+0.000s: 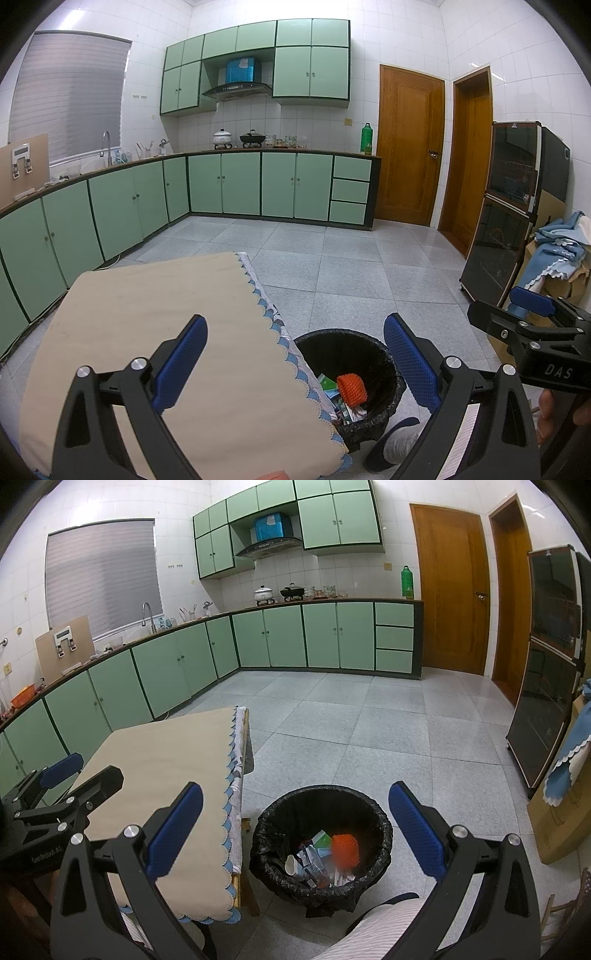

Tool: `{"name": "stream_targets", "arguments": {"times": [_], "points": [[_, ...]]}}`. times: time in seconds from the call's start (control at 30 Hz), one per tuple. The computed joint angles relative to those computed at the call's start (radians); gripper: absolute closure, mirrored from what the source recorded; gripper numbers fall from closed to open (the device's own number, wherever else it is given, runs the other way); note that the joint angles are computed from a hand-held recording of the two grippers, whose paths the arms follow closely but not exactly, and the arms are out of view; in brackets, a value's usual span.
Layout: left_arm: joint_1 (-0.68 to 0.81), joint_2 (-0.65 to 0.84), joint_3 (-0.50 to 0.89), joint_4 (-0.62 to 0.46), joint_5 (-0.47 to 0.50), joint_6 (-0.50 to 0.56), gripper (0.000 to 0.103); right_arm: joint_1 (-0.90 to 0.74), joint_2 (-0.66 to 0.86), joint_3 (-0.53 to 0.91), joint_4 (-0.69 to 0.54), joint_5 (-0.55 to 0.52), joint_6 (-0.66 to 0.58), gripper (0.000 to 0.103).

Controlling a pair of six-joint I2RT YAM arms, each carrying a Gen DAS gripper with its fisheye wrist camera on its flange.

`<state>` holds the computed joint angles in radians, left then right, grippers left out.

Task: Collect trash

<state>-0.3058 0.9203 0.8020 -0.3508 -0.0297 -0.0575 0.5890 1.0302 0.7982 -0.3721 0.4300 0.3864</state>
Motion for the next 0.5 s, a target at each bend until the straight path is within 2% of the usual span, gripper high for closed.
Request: {"name": "stream_targets", "arguments": {"times": [0.5], "points": [[0.003,-0.001,0.001,-0.002,0.002,0.001,0.009,0.007,0.01,0.006,0.003,0.004,0.003,0.005]]}}
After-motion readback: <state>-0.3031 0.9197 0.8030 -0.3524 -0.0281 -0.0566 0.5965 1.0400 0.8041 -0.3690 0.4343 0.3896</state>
